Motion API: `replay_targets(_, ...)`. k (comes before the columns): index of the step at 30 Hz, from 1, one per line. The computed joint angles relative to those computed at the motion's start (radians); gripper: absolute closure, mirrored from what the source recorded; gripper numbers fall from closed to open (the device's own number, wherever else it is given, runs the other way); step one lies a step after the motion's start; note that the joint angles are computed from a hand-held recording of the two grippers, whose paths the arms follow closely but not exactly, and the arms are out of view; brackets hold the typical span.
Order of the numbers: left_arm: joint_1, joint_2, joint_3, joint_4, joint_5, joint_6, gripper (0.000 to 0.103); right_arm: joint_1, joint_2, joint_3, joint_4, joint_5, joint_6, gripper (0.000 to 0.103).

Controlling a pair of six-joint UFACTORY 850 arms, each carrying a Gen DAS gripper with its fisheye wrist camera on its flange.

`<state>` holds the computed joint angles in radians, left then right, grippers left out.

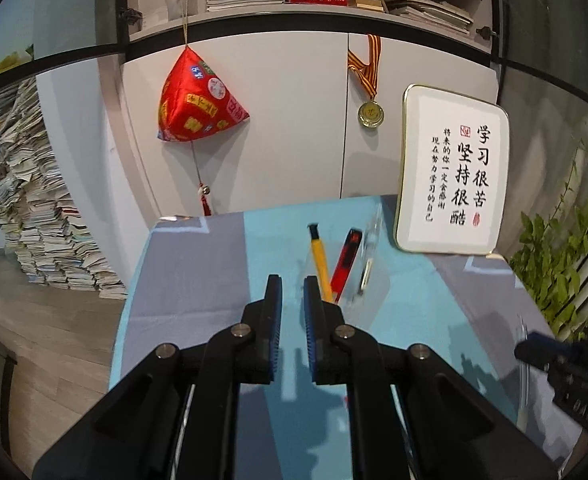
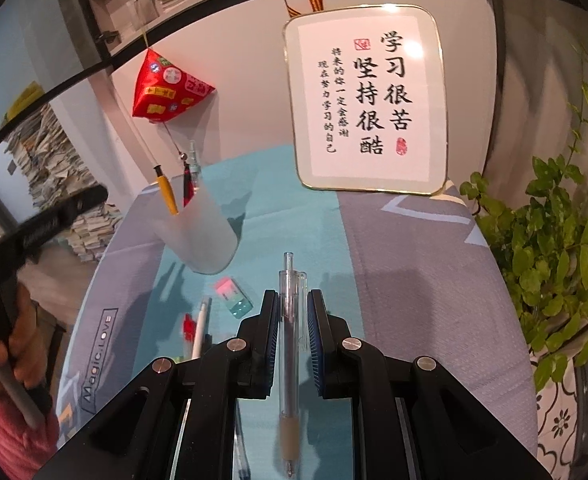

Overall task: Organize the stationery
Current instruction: 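Carry the held clear pen toward the frosted cup with the right gripper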

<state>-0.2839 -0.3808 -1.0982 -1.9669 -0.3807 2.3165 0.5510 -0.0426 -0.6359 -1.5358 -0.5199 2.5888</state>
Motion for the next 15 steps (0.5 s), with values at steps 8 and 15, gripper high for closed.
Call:
replay_targets(8,0.047,0.03,0.06,-0.039,-0.037,0.06,0.082,0.021,-0.018,-0.058,0.064,-0.032,-0.102,0.088)
replay_targets(15,0.099,0.018,0.083,0.016,-0.046,0.005,0.079,0.017,-0.04,-0.133,0.081,-0.056,-0.198,0.088)
